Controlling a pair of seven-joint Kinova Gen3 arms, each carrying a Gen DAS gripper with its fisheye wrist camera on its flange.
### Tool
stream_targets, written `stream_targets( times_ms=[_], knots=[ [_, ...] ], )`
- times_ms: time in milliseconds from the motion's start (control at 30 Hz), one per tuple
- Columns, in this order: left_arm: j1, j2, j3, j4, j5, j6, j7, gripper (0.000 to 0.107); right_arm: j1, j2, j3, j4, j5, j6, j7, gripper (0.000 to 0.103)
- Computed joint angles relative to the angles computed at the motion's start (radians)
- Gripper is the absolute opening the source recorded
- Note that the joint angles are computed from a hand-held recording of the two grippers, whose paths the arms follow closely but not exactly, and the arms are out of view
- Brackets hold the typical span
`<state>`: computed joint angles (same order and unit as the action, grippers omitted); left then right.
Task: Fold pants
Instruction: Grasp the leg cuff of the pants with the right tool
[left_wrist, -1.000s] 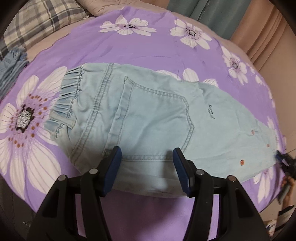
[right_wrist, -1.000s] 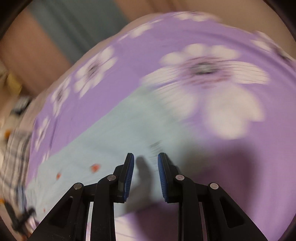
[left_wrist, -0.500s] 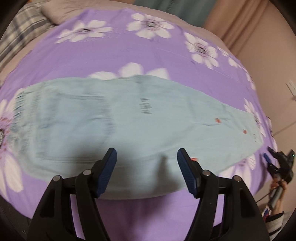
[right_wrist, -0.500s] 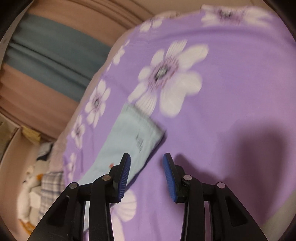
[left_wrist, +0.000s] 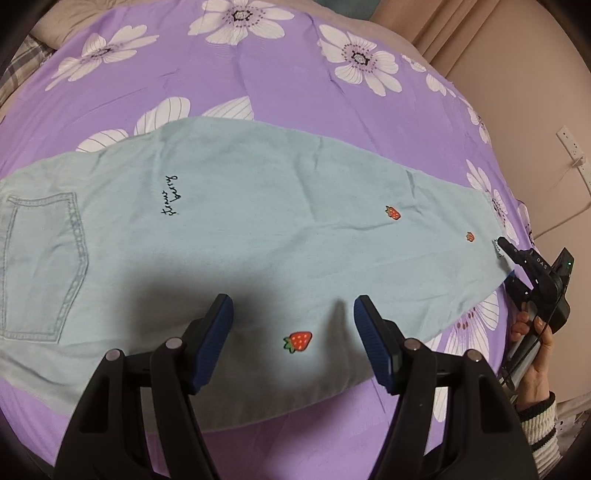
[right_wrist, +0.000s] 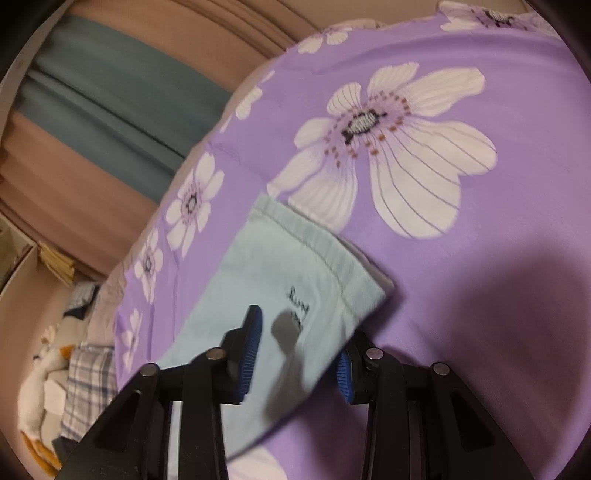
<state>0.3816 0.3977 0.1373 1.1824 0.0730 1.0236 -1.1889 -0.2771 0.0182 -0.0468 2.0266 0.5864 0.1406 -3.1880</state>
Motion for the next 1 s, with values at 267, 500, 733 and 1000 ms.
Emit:
stream_targets(
  times_ms=[267,500,733,1000],
  knots=[
    [-0.043,-0.001,-0.009,-0.012,0.143,-0.015,-0.026,0.068,-0.117,0.012,-0.026,-0.164,0.272,0.254,-0.007,0.007],
    [-0.217,-0.001,0.173,0.035,0.418,-0.168,-0.149,0.083,-0.257,0.074,-0.194,-0.314,0.545,0.466,0.125,0.007],
    [-0.235,0.051,0.160,0.079,0.637,-0.217,-0.200,0.092,-0.366,0.214,-0.231,-0.405,0.530,0.497,0.315,0.007],
    [-0.244,0.127,0.160,0.036,0.668,-0.152,-0.228,0.012,-0.491,0.263,-0.166,-0.451,0.464,0.524,0.481,0.007]
  ],
)
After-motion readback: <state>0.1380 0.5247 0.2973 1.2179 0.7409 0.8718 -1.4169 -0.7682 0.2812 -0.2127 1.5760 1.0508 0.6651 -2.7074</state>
